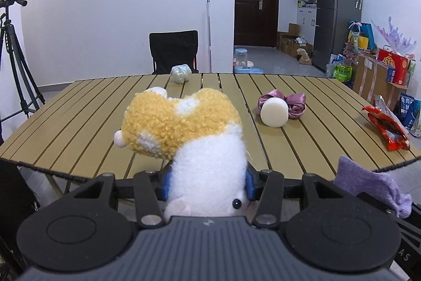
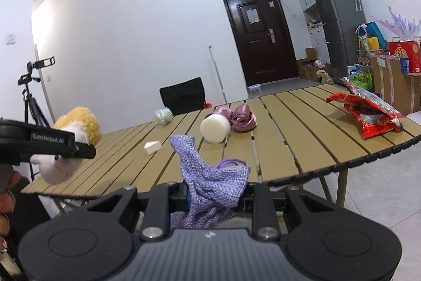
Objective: Organize soft objects
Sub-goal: 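Carry the plush toy and purple bag with both grippers toward the black bin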
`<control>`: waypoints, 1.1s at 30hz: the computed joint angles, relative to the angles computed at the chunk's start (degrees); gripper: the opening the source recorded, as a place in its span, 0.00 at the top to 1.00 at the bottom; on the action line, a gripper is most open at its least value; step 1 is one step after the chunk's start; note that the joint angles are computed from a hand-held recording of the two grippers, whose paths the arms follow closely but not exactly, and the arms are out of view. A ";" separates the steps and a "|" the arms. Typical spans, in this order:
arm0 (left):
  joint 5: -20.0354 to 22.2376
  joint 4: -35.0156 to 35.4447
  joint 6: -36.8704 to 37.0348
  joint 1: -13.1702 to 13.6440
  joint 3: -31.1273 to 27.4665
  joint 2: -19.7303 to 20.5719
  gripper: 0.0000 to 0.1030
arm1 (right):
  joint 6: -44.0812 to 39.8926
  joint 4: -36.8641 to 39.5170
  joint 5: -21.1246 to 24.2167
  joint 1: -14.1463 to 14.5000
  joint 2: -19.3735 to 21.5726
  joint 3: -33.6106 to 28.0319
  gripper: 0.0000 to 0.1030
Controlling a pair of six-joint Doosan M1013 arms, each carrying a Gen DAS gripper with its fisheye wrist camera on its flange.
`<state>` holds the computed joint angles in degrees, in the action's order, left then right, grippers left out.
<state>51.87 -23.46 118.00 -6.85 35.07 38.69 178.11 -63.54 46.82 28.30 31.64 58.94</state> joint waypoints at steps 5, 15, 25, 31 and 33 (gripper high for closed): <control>-2.10 -1.83 3.38 0.95 6.24 -3.46 0.52 | -2.46 2.21 0.75 1.28 -0.27 0.23 0.77; -3.99 -3.68 8.35 2.60 15.72 -8.11 0.52 | -5.92 6.61 2.75 3.34 -0.34 0.82 0.77; -3.55 -1.06 9.30 3.32 21.39 -9.77 0.52 | -9.41 12.39 5.05 4.70 0.05 1.45 0.77; -2.89 1.86 8.64 3.46 23.93 -10.02 0.52 | -11.53 16.99 6.63 4.86 0.67 1.56 0.77; -2.94 2.71 8.40 3.48 24.77 -10.08 0.52 | -12.25 18.59 7.07 4.86 0.94 1.57 0.77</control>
<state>48.93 -20.75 126.39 -3.37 59.85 28.61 165.87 -44.95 53.89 33.16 32.58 60.51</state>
